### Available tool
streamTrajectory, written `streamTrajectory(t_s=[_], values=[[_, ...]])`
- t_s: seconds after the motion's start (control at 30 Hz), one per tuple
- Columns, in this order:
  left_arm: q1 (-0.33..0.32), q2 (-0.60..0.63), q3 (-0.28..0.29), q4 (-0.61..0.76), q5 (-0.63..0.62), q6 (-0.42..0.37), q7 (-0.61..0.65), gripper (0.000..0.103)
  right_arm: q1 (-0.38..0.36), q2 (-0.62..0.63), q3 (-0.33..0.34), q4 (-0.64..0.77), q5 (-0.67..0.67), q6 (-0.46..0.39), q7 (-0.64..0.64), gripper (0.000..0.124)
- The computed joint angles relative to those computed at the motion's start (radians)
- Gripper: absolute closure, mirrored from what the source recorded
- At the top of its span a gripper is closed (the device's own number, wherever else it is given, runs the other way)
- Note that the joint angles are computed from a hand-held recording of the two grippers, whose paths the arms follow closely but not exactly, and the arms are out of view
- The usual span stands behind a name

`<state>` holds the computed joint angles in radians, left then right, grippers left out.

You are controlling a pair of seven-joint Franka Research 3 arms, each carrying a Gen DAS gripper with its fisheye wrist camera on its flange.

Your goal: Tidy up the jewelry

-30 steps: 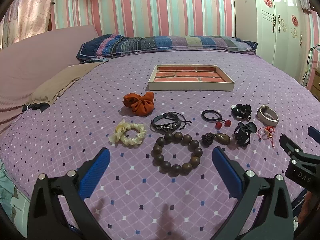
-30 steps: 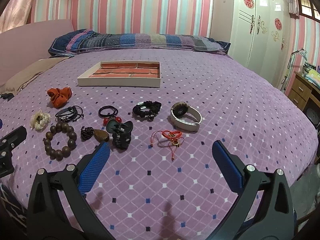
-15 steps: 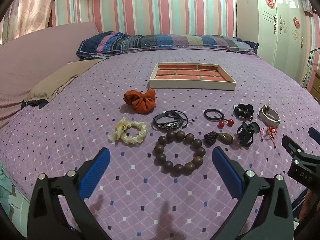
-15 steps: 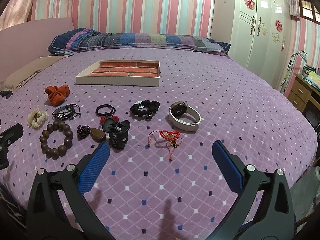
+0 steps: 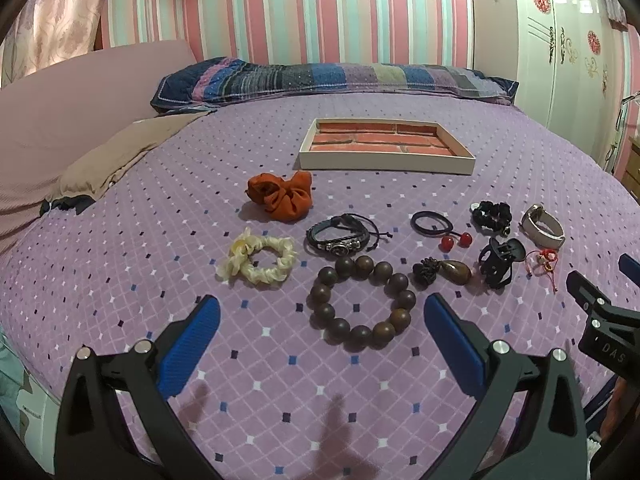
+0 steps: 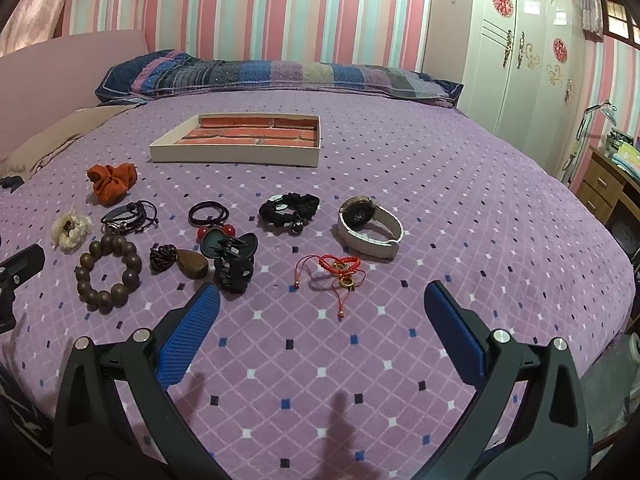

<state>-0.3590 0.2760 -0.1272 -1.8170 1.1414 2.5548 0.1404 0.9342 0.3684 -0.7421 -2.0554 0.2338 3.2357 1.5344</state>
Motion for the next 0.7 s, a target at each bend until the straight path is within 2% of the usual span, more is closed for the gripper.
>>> streamTrajectory(t_s=[0.3,0.5,0.7], values=[[-0.004,0.009,0.005,0.003,0.022,0.003,0.000,0.004,-0.036,0.003,0.038,0.008,-0.007,0.000,-0.006,0.025],[-0.001,0.020,0.005,0.007,0.010,0.013,0.017,0.004,-0.014,0.021,0.013,0.014,-0.001,-0.001,0.000,0.025],[0.005,0.023,0.011,0.005,-0.012,0.026,0.026,0.004,-0.020,0.028,0.016,0.021,-0.008,-0.014,0.012,0.025]])
